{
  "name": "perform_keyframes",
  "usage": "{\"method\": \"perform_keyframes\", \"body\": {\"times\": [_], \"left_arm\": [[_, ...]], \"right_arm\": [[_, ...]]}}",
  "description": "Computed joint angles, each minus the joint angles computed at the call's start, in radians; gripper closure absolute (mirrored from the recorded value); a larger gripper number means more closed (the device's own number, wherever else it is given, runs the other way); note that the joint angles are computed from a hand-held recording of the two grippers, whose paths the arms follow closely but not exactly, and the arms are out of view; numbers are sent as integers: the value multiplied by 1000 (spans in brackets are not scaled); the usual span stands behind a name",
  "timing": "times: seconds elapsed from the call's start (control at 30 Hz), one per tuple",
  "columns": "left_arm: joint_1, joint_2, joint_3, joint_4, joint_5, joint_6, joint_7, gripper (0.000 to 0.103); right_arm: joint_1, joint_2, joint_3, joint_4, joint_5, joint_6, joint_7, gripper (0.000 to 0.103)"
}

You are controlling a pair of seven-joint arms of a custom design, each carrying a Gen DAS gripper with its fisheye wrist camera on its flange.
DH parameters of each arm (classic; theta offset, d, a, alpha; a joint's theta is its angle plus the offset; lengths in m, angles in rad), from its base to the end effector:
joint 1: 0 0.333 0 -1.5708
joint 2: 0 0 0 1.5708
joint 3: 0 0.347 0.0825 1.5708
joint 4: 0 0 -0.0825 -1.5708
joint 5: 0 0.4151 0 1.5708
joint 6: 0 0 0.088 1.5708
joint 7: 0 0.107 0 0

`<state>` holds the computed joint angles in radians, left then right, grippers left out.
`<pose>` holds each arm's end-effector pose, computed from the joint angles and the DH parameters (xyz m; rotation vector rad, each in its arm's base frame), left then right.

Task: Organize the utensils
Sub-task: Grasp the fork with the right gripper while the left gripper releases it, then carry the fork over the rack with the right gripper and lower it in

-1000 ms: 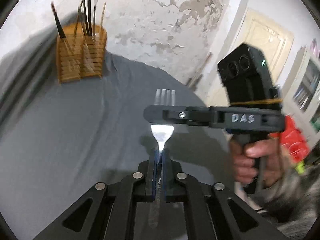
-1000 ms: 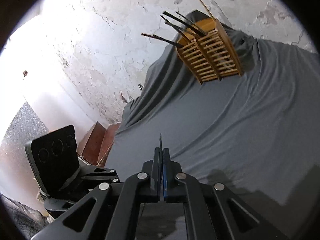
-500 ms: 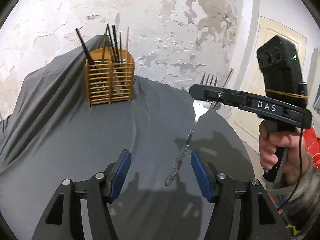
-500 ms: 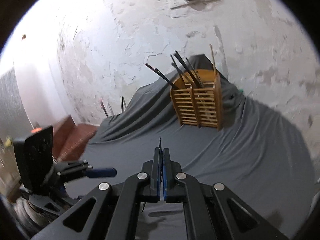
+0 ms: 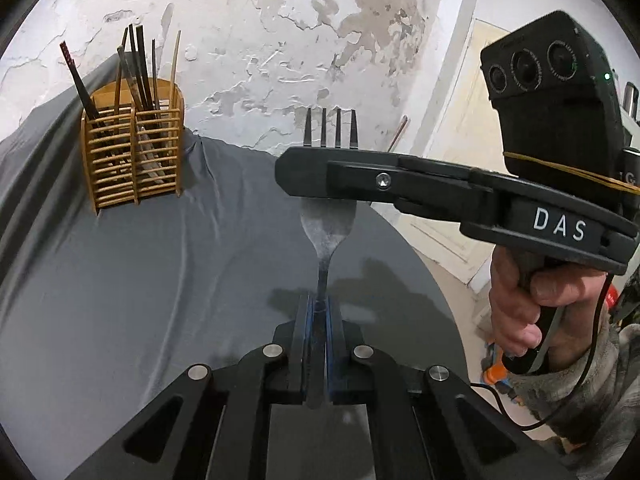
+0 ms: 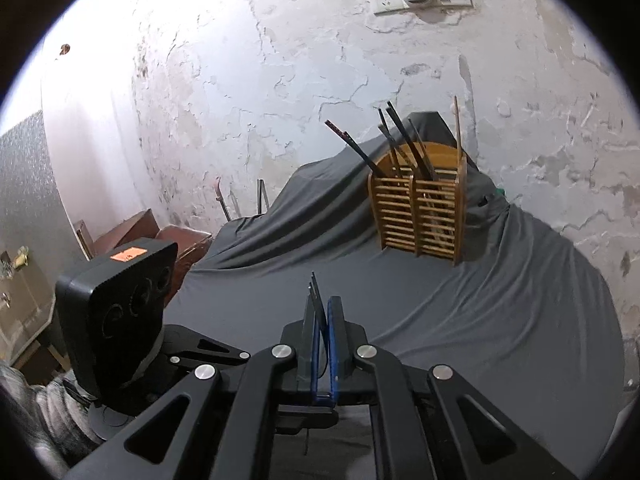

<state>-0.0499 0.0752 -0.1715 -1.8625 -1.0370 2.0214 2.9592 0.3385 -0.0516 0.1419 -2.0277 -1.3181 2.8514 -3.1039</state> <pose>0.6063 -0.1848 0.5296 0.5465 -2.6330 1.3892 0.5085 0.3253 0.5572 -1.5095 1.4906 -0.7767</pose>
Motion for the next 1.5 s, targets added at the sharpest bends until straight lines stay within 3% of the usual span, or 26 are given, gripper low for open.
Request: {"method": "perform_keyframes", "body": {"times": [0.07, 0.1, 0.13, 0.2, 0.27, 0.3, 0.43, 0.53, 0.6, 0.63, 0.7, 0.73, 0.87, 0.97, 1.03, 1.27, 1.37, 1.5], "left_arm": [[-3, 1, -2, -1, -1, 18, -2, 98], [-3, 0, -3, -3, -5, 25, -1, 98], [-3, 7, -2, 6, -3, 19, -10, 98], [-3, 6, -4, 2, -10, 34, -7, 98], [-2, 5, -5, 1, -10, 39, -3, 98], [-3, 7, -5, 5, -5, 36, -4, 98], [-2, 6, -5, 4, -11, 44, 2, 98], [-9, -13, -9, -29, -68, 139, 45, 93], [-17, -14, -10, -33, -86, 209, 43, 75], [-20, -14, -10, -33, -96, 235, 41, 48], [-25, -5, -12, -28, -137, 315, 27, 11], [-25, 0, -13, -22, -161, 339, 27, 9], [-34, 62, -24, 50, -99, 420, -63, 7], [-75, 120, -37, 98, 97, 584, -231, 7], [-92, 152, -43, 127, 225, 622, -326, 7], [-48, 225, -144, 184, 205, 715, -325, 0], [-62, 254, -134, 199, 295, 763, -414, 0], [-64, 285, -130, 214, 407, 826, -500, 0]], "right_arm": [[2, -5, 1, -8, 12, -9, -5, 95], [1, -8, 3, -11, 9, -15, 1, 89], [1, -11, 3, -16, 8, -18, 10, 76], [-4, -14, 3, -19, -14, -2, 45, 66], [-8, -12, 3, -15, -41, 10, 72, 72], [-7, -12, 6, -12, -63, -1, 88, 96], [2, 2, 6, 1, -32, -24, 32, 100], [4, 2, 4, 10, -89, -38, 78, 101], [3, 4, -2, 22, -96, -51, 77, 101], [2, 7, -5, 29, -86, -57, 56, 101], [-2, 16, -12, 49, -65, -71, 9, 101], [-3, 20, -15, 59, -65, -79, -2, 101], [-8, 39, -28, 121, -41, -140, -115, 101], [-7, 53, -36, 184, -66, -195, -182, 100], [-12, 70, -47, 238, -77, -207, -209, 100], [5, 215, -110, 464, -120, -243, -275, 100], [33, 283, -153, 546, -194, -284, -257, 100], [33, 339, -202, 596, -201, -237, -190, 100]]}}
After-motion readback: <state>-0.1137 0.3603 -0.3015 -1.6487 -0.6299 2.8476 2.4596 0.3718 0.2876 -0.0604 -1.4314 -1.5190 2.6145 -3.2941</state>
